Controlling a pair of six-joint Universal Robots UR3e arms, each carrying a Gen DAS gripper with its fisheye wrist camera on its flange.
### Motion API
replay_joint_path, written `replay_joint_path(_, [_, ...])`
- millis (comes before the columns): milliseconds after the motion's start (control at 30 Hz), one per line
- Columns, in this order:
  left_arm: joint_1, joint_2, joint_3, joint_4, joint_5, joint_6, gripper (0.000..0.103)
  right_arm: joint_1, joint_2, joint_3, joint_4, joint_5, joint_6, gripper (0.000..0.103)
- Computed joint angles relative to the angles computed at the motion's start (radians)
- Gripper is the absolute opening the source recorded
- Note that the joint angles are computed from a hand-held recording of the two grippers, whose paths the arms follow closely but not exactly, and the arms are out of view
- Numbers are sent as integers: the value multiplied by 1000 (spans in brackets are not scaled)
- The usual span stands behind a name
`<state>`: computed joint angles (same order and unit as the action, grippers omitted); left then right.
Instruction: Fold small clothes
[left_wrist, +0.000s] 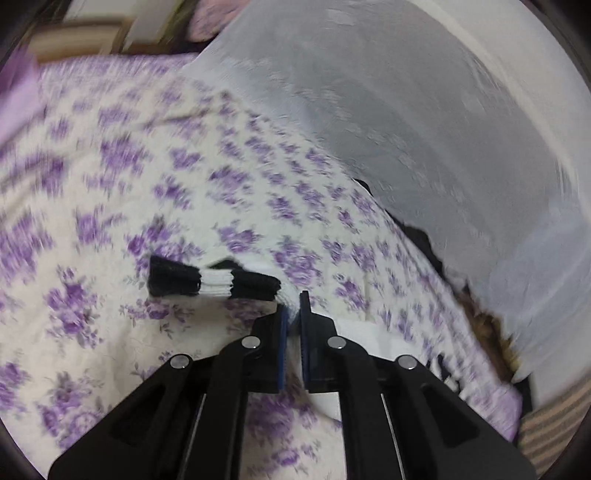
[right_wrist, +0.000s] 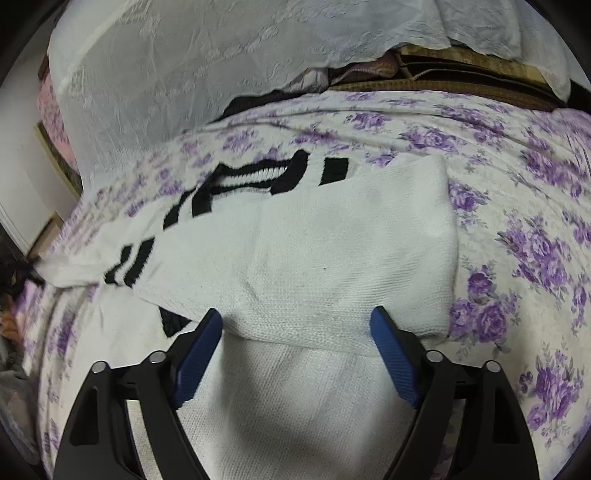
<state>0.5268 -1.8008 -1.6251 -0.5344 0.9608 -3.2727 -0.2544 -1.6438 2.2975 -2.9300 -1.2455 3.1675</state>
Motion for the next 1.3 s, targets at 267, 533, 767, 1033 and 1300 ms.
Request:
replay_joint_path(267, [-203, 69, 106, -40, 147, 62, 5, 132, 62, -231, 111, -128, 42, 86])
replay_joint_path(533, [-415, -5, 255, -78, 266, 75, 5, 173, 251, -352, 148, -148, 15, 93])
replay_joint_path(767, [-564, -96, 373, -110, 344, 52, 5, -40, 85, -234, 203, 121, 41, 93])
replay_joint_path(1033, [-712, -203, 528, -151, 407, 22, 5, -207, -13, -176, 275, 292, 54, 93])
replay_joint_path(1300, [-837, -348, 701, -189, 420, -26, 5, -269, -36, -164, 296, 347, 49, 93])
